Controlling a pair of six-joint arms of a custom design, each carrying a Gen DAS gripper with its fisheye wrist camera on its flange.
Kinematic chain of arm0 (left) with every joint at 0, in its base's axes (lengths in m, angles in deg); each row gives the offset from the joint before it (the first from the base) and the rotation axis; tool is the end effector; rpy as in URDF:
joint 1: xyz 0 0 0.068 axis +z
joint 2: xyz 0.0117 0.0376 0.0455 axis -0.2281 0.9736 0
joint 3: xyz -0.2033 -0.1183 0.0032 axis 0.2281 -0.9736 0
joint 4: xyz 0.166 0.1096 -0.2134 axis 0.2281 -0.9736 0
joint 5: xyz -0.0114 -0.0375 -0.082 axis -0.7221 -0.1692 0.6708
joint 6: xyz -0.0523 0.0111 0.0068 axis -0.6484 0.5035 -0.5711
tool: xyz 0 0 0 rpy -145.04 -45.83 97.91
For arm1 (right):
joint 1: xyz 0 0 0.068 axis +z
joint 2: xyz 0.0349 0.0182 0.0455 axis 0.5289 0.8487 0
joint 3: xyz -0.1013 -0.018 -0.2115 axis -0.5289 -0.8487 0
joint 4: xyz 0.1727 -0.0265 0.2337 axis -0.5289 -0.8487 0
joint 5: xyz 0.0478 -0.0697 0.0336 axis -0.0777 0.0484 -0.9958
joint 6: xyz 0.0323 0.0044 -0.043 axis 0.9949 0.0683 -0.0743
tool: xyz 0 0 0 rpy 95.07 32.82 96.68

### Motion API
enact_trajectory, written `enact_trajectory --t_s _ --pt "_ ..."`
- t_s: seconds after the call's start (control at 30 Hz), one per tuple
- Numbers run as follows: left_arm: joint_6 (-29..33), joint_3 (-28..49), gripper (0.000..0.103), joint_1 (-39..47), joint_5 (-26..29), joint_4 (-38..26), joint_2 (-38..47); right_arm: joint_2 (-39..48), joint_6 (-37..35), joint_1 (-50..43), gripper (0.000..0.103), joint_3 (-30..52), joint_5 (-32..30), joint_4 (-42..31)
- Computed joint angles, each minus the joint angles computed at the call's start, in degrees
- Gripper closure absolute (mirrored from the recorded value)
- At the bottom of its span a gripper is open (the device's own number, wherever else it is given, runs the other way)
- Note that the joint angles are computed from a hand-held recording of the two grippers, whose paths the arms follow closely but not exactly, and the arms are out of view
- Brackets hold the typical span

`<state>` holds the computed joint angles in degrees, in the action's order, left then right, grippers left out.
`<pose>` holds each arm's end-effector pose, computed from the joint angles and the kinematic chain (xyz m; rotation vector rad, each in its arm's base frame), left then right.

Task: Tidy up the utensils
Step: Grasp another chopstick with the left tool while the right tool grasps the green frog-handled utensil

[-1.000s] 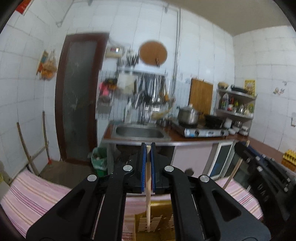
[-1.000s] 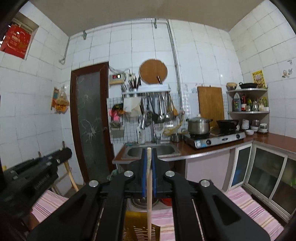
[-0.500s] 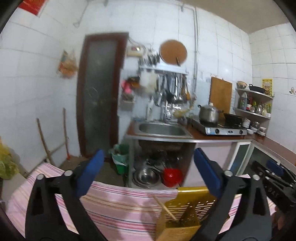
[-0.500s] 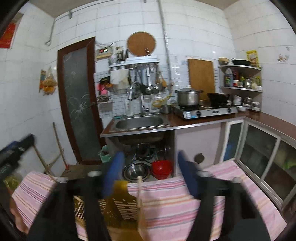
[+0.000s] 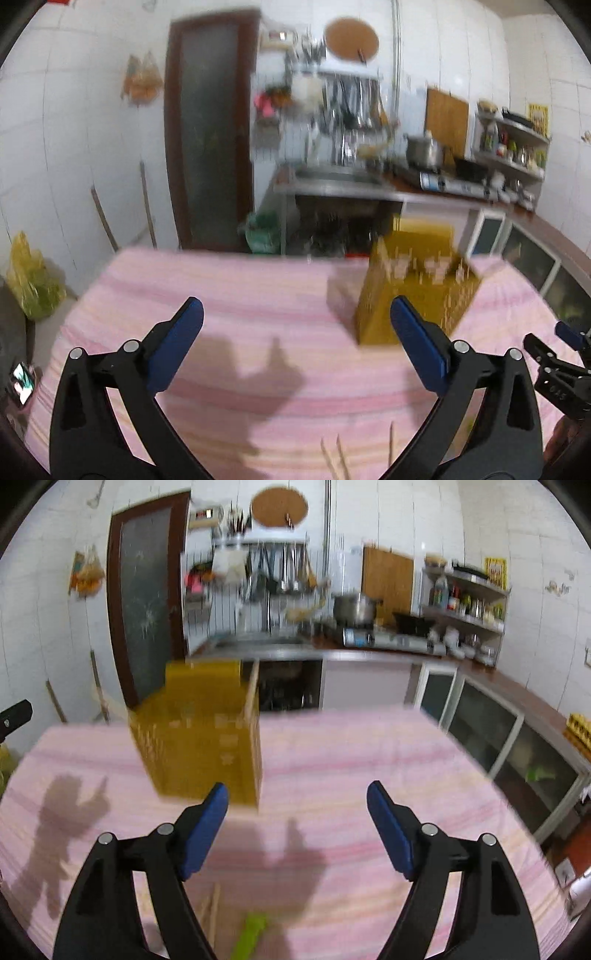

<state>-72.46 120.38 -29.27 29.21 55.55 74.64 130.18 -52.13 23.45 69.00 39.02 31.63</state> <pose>0.3287 -0.0880 0.2601 0.0365 2.0994 -0.0628 0.2765 -0.0433 0.2178 0.2291 2.1678 -0.1279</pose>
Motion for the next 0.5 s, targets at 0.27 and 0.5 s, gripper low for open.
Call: enact_trajectory --t_s 0.27,0.5 --pt "-2.9 -10.6 0.005 0.9 0.0 1.3 0.6 -3.1 2.3 0.5 0.027 -10.2 0.6 -0.6" --pt "-4.0 -11.5 0.006 -1.9 -1.5 0.8 5.1 -1.4 3.8 1.8 0.027 -12.3 0.4 -1.0"
